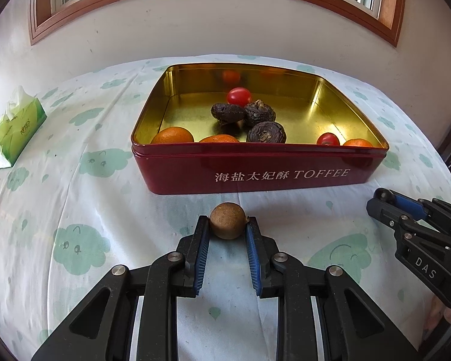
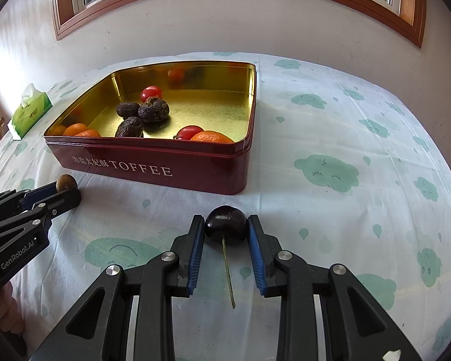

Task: Organize fruits
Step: 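Carry the brown fruit in the left tool and cherry in the right tool over the tin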

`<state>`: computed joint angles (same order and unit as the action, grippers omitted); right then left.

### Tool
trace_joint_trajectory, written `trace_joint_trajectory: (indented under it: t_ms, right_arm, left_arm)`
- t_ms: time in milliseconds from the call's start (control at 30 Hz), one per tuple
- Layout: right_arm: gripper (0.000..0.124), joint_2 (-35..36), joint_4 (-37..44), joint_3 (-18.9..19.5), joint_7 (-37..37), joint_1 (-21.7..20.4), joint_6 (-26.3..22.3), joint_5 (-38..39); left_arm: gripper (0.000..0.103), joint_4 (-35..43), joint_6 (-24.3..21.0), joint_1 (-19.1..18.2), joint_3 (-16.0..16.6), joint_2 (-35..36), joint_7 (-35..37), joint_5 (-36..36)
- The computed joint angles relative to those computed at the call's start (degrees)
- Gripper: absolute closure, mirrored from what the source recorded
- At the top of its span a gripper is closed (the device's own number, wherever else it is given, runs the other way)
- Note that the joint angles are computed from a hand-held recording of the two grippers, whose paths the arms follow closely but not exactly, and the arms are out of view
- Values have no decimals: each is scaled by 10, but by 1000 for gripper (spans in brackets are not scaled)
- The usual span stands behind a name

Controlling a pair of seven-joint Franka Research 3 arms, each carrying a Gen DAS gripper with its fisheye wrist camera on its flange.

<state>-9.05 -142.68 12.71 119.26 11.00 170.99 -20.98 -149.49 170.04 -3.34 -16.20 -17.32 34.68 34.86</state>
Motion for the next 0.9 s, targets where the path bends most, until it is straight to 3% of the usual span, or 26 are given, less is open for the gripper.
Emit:
trace_joint_trajectory:
  t_ms: [900]
  right_arm:
    - [98,-2,0,1,3,-1,-2,-4]
  left_arm:
    - [78,-2,-35,-2,-11,-16,-50,38]
